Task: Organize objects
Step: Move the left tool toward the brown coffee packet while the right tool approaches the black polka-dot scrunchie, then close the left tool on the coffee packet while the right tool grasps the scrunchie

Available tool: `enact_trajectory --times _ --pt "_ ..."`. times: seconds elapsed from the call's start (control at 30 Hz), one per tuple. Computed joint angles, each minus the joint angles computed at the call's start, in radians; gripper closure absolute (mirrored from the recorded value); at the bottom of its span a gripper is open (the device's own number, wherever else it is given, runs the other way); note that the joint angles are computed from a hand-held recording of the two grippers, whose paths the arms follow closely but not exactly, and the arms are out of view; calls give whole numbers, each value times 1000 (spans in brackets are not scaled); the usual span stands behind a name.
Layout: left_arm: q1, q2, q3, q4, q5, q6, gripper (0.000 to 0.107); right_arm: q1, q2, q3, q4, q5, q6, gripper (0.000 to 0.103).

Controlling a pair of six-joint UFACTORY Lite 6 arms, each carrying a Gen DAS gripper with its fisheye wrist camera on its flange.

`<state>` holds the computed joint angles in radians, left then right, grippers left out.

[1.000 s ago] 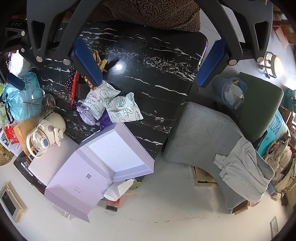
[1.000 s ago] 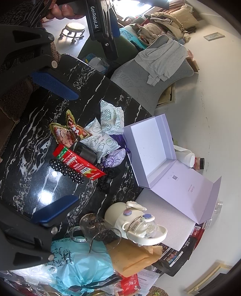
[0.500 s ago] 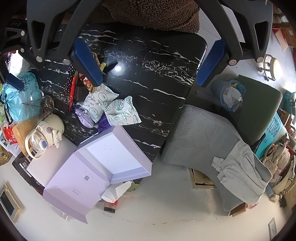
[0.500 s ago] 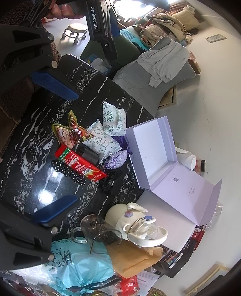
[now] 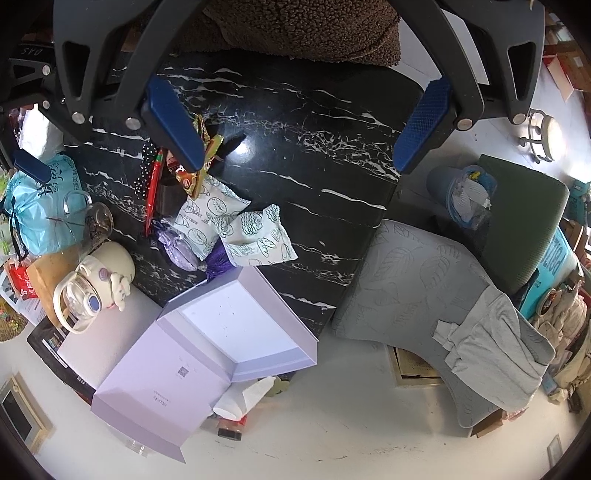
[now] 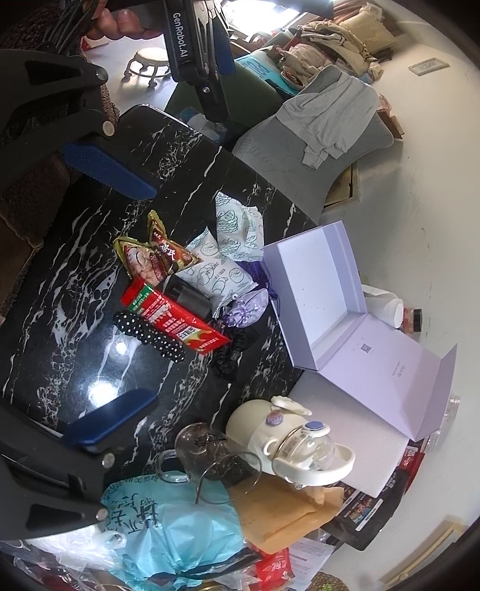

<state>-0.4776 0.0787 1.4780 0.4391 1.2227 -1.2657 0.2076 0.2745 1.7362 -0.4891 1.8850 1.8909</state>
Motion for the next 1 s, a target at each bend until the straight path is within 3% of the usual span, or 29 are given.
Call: enact_trajectory --times 0.53,1.0 --pt "44 155 56 -130 -101 81 5 -29 -140 -173 89 -70 75 1" --pt "3 448 336 -225 -62 95 6 16 -337 -365 221 -104 229 1"
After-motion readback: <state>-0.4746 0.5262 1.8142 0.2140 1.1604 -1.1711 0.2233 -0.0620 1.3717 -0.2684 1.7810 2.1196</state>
